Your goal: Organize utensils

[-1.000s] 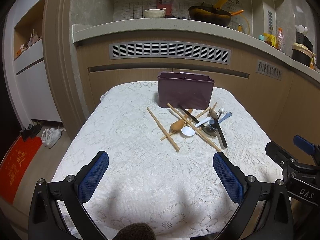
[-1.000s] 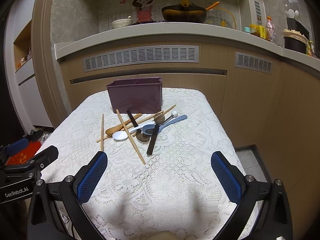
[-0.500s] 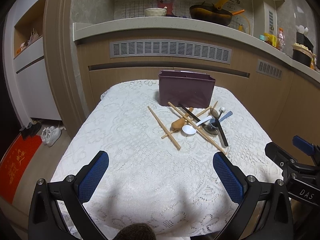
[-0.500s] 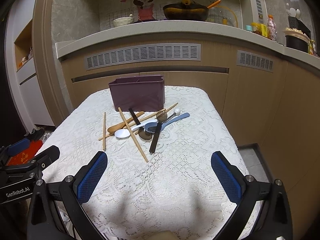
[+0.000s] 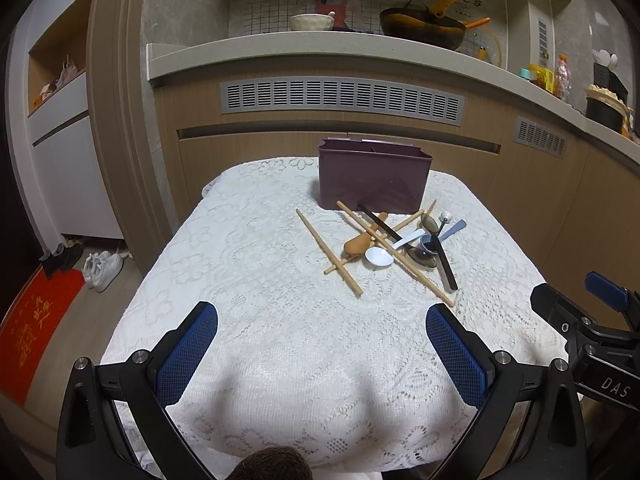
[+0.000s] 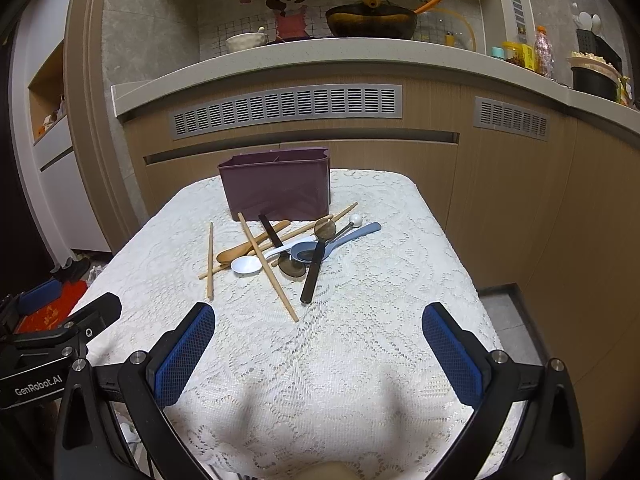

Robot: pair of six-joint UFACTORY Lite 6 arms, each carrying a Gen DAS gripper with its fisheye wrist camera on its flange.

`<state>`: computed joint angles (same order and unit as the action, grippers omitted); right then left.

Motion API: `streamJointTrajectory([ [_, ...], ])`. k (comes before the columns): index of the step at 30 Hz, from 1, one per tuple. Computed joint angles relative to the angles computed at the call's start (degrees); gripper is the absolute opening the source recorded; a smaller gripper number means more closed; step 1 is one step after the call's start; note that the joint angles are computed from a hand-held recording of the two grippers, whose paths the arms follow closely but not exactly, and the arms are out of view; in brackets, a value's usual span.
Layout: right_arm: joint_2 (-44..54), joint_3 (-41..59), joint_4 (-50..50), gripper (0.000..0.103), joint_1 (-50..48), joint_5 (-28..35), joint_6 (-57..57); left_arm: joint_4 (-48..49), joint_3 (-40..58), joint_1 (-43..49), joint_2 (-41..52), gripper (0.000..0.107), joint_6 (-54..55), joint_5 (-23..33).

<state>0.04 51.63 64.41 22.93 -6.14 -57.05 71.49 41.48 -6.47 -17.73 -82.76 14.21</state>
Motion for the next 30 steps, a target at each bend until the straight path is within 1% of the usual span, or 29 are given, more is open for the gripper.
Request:
streamJointTrajectory([
  [7, 0.13, 0.17, 1.10, 0.103, 0.04, 0.21, -1.15, -0.32, 0.04, 0.10, -0.08, 0.103, 0.09, -0.08],
  [13, -0.90, -0.79, -0.19, 0.103, 0.19, -0.12, 0.32, 0.55, -0.42, 0.08, -0.61, 0.103, -0.74, -0.07],
  [19, -1.24, -0.79, 0.89, 0.103, 0.15, -0.09, -1.19, 0.35, -0.21, -0.81, -1.40, 0.103, -0.86, 1.18],
  [24, -0.76, -0.03, 2.86, 0.103, 0.00, 0.21, -4.03, -1.37, 1.50, -0.35, 0.17, 0.103, 0.86, 0.76],
  [30, 0.93, 1.43, 5.19, 0.103, -0.60, 0.67, -6.48, -0.99, 3.79, -0.14, 3.77, 0.103, 1.12, 0.57],
])
